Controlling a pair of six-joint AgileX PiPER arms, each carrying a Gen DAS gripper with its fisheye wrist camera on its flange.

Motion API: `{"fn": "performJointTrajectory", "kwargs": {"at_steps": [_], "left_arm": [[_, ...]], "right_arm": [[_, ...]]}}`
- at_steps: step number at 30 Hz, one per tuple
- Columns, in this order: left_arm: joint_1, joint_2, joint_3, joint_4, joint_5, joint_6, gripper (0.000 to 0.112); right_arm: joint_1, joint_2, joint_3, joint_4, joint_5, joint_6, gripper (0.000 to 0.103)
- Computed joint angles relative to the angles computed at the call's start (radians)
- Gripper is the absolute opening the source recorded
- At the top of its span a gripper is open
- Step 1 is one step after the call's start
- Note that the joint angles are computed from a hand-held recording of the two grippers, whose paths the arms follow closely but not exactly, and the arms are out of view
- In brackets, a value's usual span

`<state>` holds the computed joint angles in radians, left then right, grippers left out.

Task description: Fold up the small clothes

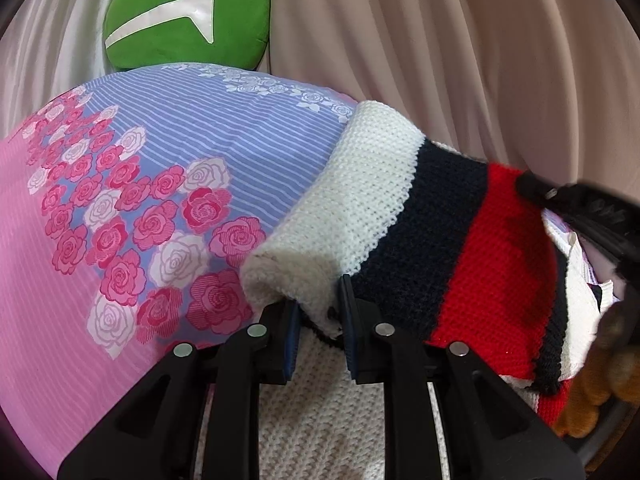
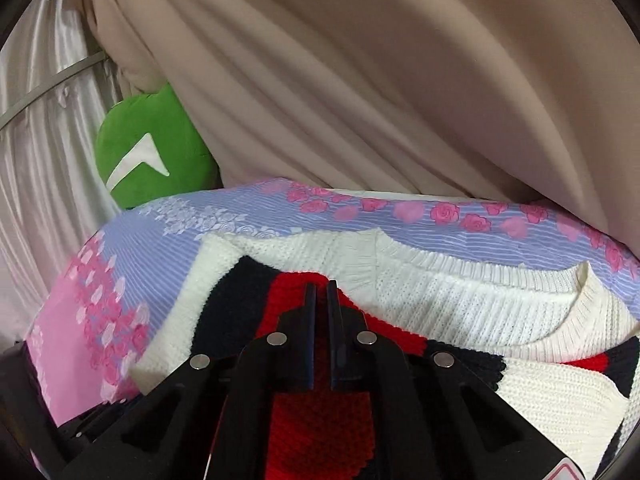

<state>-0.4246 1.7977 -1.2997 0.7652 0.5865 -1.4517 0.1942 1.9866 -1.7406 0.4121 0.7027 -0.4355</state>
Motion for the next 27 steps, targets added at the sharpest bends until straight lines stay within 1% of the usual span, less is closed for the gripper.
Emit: {"fn": "performJointTrajectory", "kwargs": {"at_steps": [1,2,3,4,5,6,7,8,9,10,11,13,14,15,17,18,19,20,21,22,23,24,27], "left_arm": [[-0.002,0.001,-0.001,0.002,0.003,0.0,0.018],[-0.004,0.003,-0.004,0.001,0.007,0.005,0.018],[-0.005,0.004,-0.007,-0.002,0.009,0.012,0.019],[-0.004,0.003,-0.006,-0.001,0.007,0.013,0.019],[-0.001,0.0,-0.001,-0.002,-0.001,0.012,0.019],[0.001,-0.003,0.003,-0.004,-0.004,0.013,0.019],[0.002,-0.003,0.002,-0.006,-0.006,0.015,0.019],[0.002,-0.004,0.003,-0.007,-0.006,0.014,0.019],[0.001,-0.003,0.001,-0.006,-0.003,0.014,0.019],[0.001,-0.004,0.002,-0.005,-0.003,0.015,0.019],[0.0,-0.004,0.002,-0.003,0.001,0.015,0.019],[-0.002,-0.003,0.0,-0.001,0.006,0.014,0.019],[-0.004,-0.002,-0.003,0.002,0.012,0.012,0.019],[-0.008,0.001,-0.007,0.006,0.02,0.011,0.019],[-0.014,0.006,-0.014,0.014,0.035,0.01,0.019],[-0.016,0.006,-0.014,0.017,0.038,0.01,0.019],[-0.018,0.005,-0.013,0.018,0.039,0.008,0.019],[-0.017,0.002,-0.009,0.019,0.035,0.007,0.019],[-0.017,0.0,-0.006,0.019,0.033,0.006,0.019],[-0.017,0.0,-0.006,0.019,0.034,0.006,0.019],[-0.019,0.001,-0.008,0.021,0.038,0.006,0.019],[-0.02,0.0,-0.007,0.024,0.043,0.009,0.019],[-0.023,0.004,-0.012,0.03,0.052,0.011,0.019]], "right_arm": [[0.013,0.052,-0.025,-0.06,0.014,0.038,0.004],[0.013,0.063,-0.033,-0.08,0.004,0.044,0.002],[0.006,0.049,-0.033,-0.06,0.03,0.045,0.003],[-0.016,0.036,-0.033,0.0,0.063,0.024,0.005],[-0.051,0.009,-0.009,0.1,0.092,-0.031,0.01],[-0.095,-0.049,0.05,0.199,0.108,-0.1,0.01],[-0.136,-0.113,0.123,0.28,0.103,-0.177,0.011],[-0.198,-0.197,0.22,0.356,0.092,-0.264,0.021],[-0.252,-0.263,0.301,0.392,0.074,-0.317,0.044],[-0.303,-0.316,0.365,0.406,0.058,-0.352,0.052],[-0.365,-0.368,0.43,0.406,0.04,-0.388,0.058],[-0.474,-0.43,0.526,0.388,-0.001,-0.438,0.059],[-0.518,-0.435,0.547,0.384,-0.008,-0.448,0.062],[-0.58,-0.42,0.554,0.392,0.02,-0.459,0.062],[-0.671,-0.355,0.531,0.447,0.128,-0.482,0.062],[-0.689,-0.333,0.526,0.478,0.159,-0.503,0.063],[-0.694,-0.319,0.524,0.502,0.175,-0.527,0.062],[-0.683,-0.315,0.521,0.496,0.169,-0.527,0.062],[-0.661,-0.312,0.511,0.475,0.162,-0.52,0.059],[-0.648,-0.304,0.498,0.474,0.174,-0.528,0.048],[-0.638,-0.294,0.482,0.464,0.196,-0.527,0.02],[-0.629,-0.291,0.476,0.467,0.208,-0.528,0.011],[-0.677,-0.382,0.528,0.6,0.233,-0.667,0.009]]}}
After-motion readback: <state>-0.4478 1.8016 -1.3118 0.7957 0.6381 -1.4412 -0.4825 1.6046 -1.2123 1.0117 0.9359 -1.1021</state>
